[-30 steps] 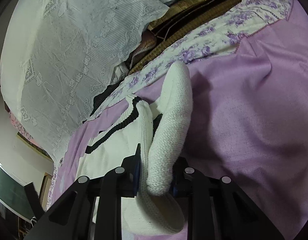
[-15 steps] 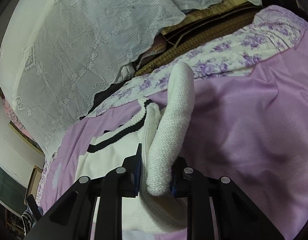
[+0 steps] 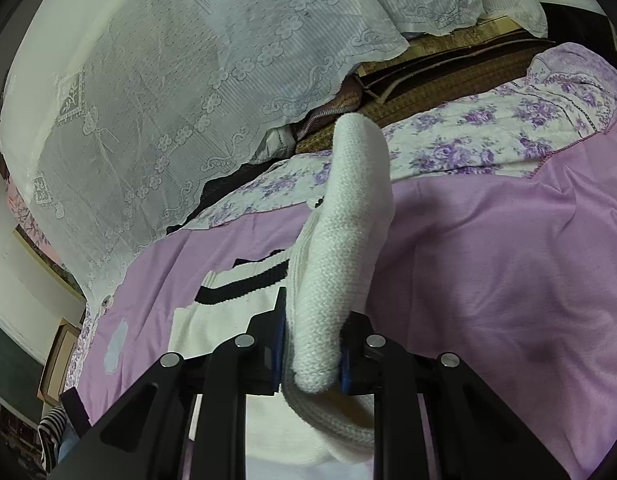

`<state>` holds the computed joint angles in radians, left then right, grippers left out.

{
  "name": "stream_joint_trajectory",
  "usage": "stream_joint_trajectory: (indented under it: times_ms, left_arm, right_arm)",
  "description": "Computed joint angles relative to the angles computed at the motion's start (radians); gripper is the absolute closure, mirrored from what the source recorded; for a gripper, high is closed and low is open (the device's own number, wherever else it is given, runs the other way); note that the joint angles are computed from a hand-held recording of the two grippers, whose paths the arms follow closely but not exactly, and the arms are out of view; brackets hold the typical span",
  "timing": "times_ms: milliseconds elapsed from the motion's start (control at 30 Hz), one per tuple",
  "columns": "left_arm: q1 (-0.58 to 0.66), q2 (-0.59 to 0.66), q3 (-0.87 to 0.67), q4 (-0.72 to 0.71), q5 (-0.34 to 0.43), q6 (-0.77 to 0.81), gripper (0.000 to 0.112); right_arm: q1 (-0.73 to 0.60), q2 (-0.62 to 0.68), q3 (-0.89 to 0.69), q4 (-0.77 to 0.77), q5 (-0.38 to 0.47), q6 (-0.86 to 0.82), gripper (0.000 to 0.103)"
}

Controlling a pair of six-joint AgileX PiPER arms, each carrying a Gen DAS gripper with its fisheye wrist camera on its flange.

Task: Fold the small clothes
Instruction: 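Lift the held edge and fold it over the sweater with the right gripper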

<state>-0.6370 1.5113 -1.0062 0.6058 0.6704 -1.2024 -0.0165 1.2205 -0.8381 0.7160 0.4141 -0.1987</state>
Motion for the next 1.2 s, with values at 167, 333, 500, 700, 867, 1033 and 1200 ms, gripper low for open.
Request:
stream_joint_trajectory:
  times_ms: [167,333,500,700,867,1033,1200]
  left_arm:
    - [-0.007,0.003,-0.003,0.012,0.007,-0.011,0.014]
    - [0.005,-0.002,-0.001,-0.01,-0.004,0.009,0.014]
    - [0.018,-0.011,0.005,-0.03,-0.018,0.025,0.014]
    - [0.052,-0.02,0.01,-0.08,-0.049,0.059,0.014]
    - [0.065,-0.015,0.008,-0.102,-0.063,0.073,0.014]
    - [0.067,0.002,-0.005,-0.105,-0.064,0.081,0.014]
    - [0.127,0.052,-0.086,-0.212,-0.071,0.192,0.014]
  right_arm:
    - [0.092,0.004,-0.045,-0.182,-0.011,0.211,0.083]
    - [0.185,0.018,-0.107,-0.343,-0.005,0.402,0.083]
    - [0.274,0.044,-0.163,-0.492,-0.004,0.567,0.083]
    - [0.393,0.103,-0.237,-0.639,-0.001,0.739,0.083]
    - [0.496,0.181,-0.302,-0.73,-0.008,0.85,0.083]
    - [0.578,0.256,-0.342,-0.762,-0.018,0.904,0.083]
    - [0.599,0.274,-0.347,-0.731,-0.01,0.875,0.083]
